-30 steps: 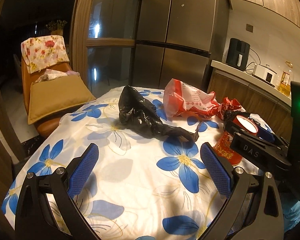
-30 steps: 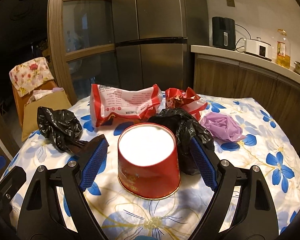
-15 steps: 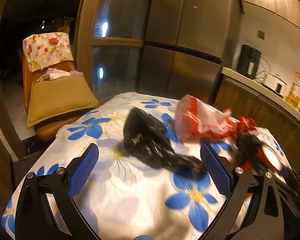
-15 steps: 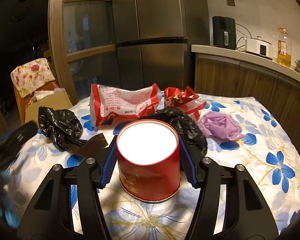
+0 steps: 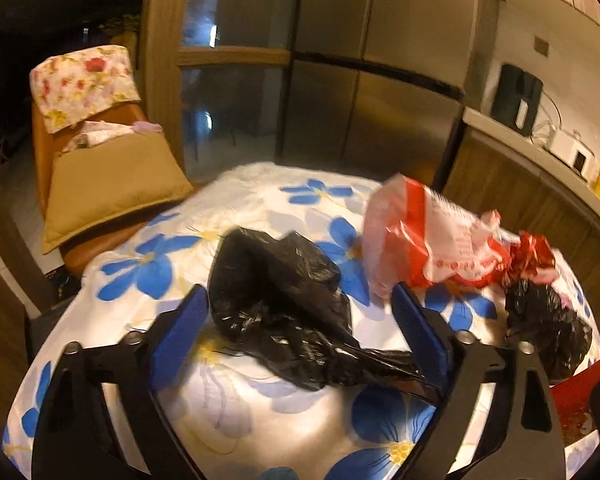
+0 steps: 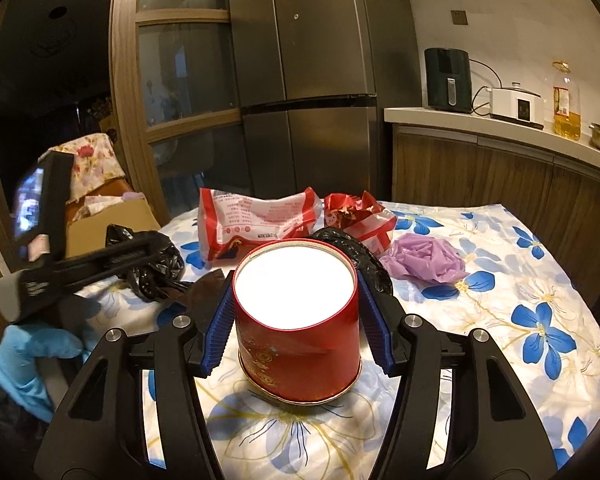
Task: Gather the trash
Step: 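Grasp the upright red paper cup with the right gripper while the left grasps the black bag, then carry the red cup and black bag with both grippers over the black bin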
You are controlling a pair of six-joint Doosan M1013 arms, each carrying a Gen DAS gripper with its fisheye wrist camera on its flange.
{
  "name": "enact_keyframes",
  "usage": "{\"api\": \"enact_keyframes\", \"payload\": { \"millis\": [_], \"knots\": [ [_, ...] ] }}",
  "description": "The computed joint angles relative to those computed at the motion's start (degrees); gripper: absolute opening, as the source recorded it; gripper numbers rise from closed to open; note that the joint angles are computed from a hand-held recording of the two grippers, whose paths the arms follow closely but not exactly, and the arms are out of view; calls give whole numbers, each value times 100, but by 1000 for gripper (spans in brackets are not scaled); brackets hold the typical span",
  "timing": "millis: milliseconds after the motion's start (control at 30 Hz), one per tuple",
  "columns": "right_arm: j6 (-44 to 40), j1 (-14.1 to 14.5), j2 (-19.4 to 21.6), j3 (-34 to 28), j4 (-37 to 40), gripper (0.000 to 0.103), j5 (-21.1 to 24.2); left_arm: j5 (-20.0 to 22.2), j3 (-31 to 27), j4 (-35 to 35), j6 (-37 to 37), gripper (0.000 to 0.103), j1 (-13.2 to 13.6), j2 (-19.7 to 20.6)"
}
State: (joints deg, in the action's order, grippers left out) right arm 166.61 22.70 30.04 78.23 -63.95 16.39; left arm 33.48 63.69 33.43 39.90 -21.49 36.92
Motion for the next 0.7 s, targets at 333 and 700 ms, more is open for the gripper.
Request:
{"api": "enact_keyframes", "payload": {
  "millis": [333, 700],
  "knots": [
    [353, 8, -127, 161, -345, 57, -28, 236, -176, -707, 841, 7, 22, 100],
    [1314, 15, -419, 511, -1252, 57, -78, -585, 677, -213, 234, 1, -113, -478]
  ]
}}
